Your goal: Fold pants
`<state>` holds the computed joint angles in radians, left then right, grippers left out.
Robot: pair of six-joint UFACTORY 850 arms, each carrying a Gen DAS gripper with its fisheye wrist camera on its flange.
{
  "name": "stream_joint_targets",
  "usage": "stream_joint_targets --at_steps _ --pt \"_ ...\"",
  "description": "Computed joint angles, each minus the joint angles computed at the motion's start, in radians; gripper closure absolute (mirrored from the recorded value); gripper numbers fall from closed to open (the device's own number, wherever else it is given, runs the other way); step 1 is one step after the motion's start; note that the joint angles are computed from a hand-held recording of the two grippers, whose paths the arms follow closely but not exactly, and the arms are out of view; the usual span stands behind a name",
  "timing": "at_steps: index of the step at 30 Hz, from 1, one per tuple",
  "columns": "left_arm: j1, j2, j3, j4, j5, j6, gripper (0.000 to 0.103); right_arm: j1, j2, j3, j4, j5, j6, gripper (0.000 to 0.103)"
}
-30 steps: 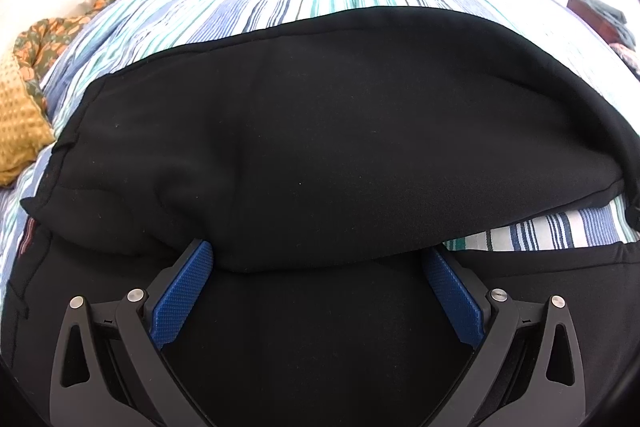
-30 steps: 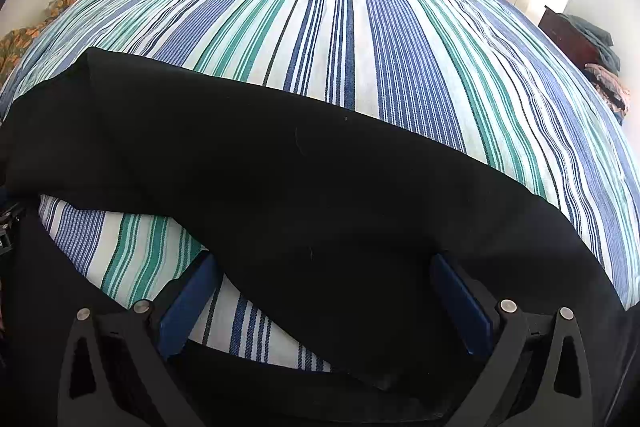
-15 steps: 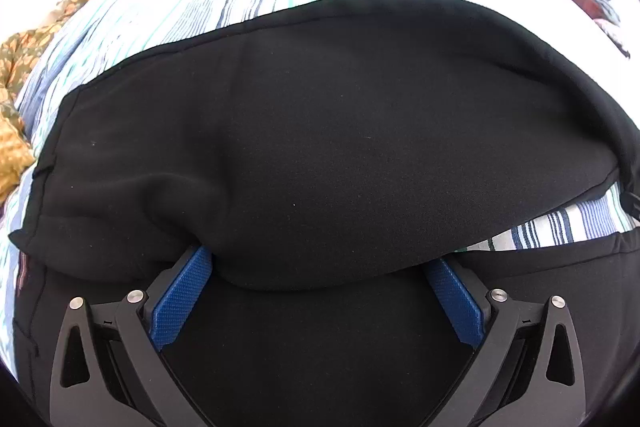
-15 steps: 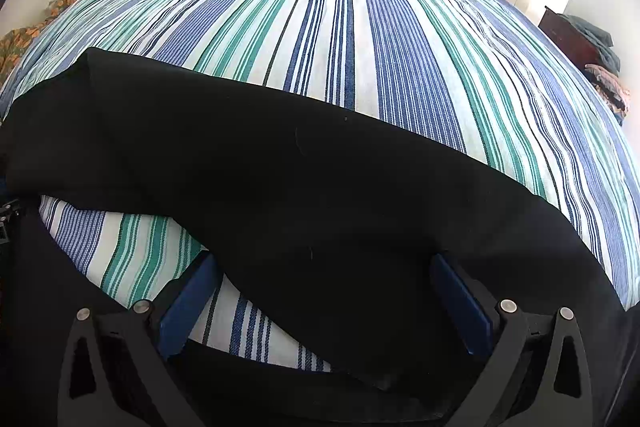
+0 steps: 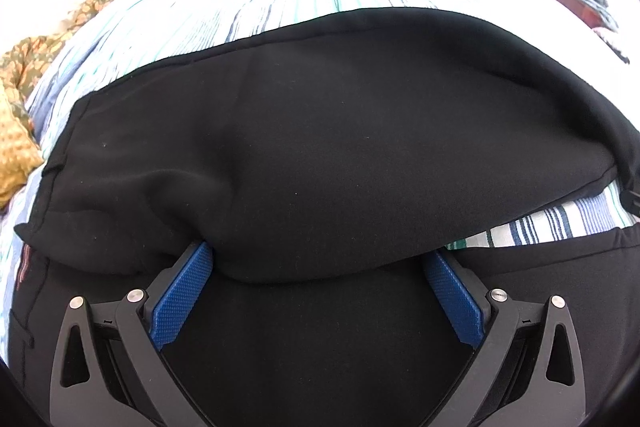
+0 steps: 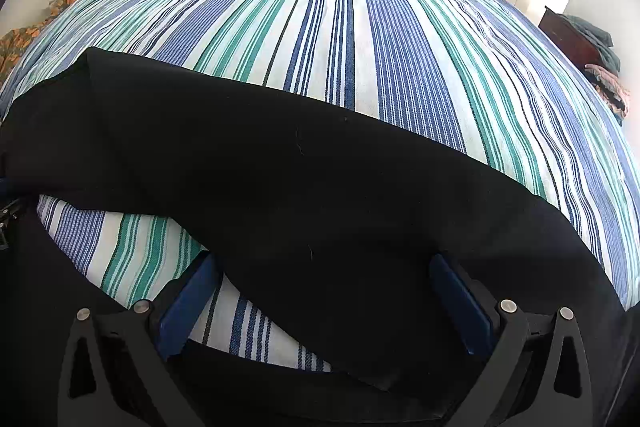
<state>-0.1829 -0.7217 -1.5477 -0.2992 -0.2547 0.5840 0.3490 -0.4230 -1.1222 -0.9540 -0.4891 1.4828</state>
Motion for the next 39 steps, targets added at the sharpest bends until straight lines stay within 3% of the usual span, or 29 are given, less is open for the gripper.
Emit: stream_joint_targets --at_steps 3,6,8,10,16,20,22,24,25,27,29,31,39 --pt "-0.003 0.021 0.035 -0.006 0.01 -0.001 0.0 0.0 0.0 0.0 -0.001 0.0 0.001 0.0" --pt "-0.013 0.024 0.031 0.145 -0.016 -0.185 0.0 0.0 0.0 0.0 -0.001 -0.001 0.001 0.0" --pt "-0.011 0.029 0.012 0.157 -0.103 -0.234 0.001 0.003 -0.002 -0.002 -0.007 -0.009 0.006 0.0" --pt "0.009 0.042 0.002 0.03 -0.196 -0.131 0.001 0.005 -0.009 -0.008 -0.013 -0.019 0.004 0.0" --pt "0.007 0.02 -0.066 0.069 -0.313 -0.072 0.001 0.008 -0.008 -0.003 -0.037 -0.019 0.03 0.0" --pt "0.026 0.045 -0.031 -0.157 -0.226 0.061 0.001 -0.027 0.037 0.02 0.108 0.057 -0.102 0.0" --pt "0.028 0.042 -0.001 -0.199 -0.149 0.094 0.001 -0.031 0.103 0.073 0.097 0.119 -0.04 0.0" --pt "0.023 0.022 0.016 -0.191 -0.109 0.106 0.0 -0.004 0.16 0.108 -0.051 0.082 0.123 0.0" --pt "0.024 0.029 0.035 -0.25 -0.08 0.161 0.0 0.016 0.157 0.098 -0.09 0.0 0.151 0.0" --pt "0.02 0.032 0.036 -0.241 -0.078 0.151 0.0 0.023 0.101 0.048 -0.044 -0.124 0.081 0.0" --pt "0.014 0.038 0.04 -0.205 -0.072 0.115 0.0 -0.011 0.031 0.022 0.093 -0.081 -0.069 0.0" --pt "0.016 0.034 0.03 -0.198 -0.081 0.11 0.0 -0.034 0.052 0.061 0.069 0.01 -0.052 0.0" --pt "0.039 0.014 0.014 -0.243 -0.087 0.17 0.0 -0.021 0.064 0.078 0.025 -0.005 -0.007 0.0"
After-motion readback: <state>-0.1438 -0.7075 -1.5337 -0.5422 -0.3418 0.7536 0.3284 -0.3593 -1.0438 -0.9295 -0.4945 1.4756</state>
